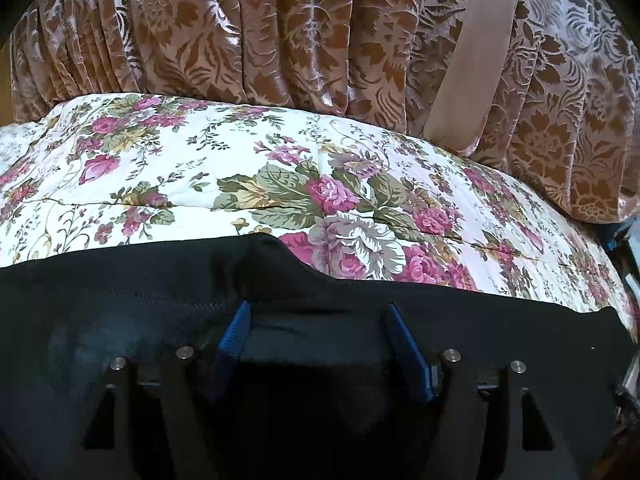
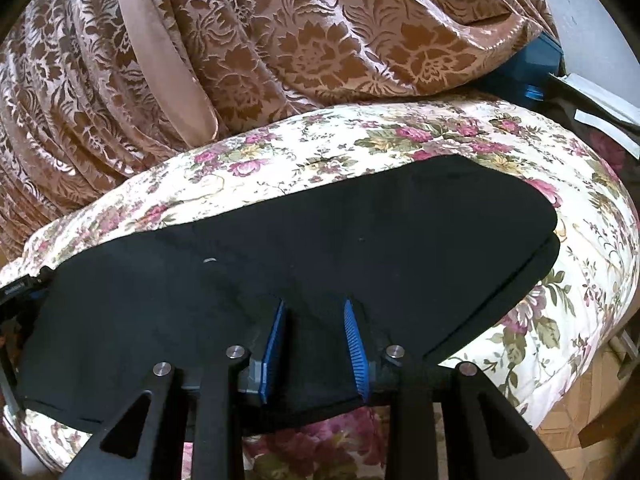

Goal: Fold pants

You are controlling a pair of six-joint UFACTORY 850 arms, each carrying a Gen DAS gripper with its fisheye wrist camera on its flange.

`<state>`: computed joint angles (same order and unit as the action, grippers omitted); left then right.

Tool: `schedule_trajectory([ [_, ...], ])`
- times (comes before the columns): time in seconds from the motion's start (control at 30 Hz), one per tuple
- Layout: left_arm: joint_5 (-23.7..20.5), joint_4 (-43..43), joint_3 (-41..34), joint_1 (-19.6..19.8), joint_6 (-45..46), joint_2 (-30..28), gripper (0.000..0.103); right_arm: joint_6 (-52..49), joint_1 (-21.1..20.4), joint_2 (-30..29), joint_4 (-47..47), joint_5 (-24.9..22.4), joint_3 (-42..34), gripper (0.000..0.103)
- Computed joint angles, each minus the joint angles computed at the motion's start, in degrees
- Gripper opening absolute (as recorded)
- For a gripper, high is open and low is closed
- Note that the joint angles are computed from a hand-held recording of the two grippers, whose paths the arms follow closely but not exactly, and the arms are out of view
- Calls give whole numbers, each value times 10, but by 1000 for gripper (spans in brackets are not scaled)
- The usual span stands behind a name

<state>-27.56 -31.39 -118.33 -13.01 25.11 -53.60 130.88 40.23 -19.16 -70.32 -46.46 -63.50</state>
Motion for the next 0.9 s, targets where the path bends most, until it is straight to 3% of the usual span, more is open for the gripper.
schedule_trajectory([
  [0.17, 23, -38, 54, 2, 48, 30, 71, -47, 9, -14, 9, -29, -13, 31],
  [0.23, 57, -60, 100, -1, 90, 57, 74, -36, 11, -7, 0, -22, -3, 31],
  [0.37, 64, -76, 132, 0, 126, 78, 78, -15, 7, 14, -12, 9, 18, 31],
  [0.47, 48, -107, 132, 8, 153, 79, 78, 32, 10, 38, -31, 18, 39, 33],
  [0.6, 30, -149, 127, 22, 175, 77, 78, 75, 18, 65, -33, -7, 65, 38],
  [0.7, 20, -154, 120, 29, 180, 74, 78, 89, 21, 84, -13, -33, 83, 56],
  [0.73, 21, -158, 121, 32, 185, 74, 78, 94, 19, 89, 2, -40, 89, 56],
  [0.9, 18, -226, 132, 52, 245, 81, 78, 272, -7, 136, -46, 18, 162, 56],
])
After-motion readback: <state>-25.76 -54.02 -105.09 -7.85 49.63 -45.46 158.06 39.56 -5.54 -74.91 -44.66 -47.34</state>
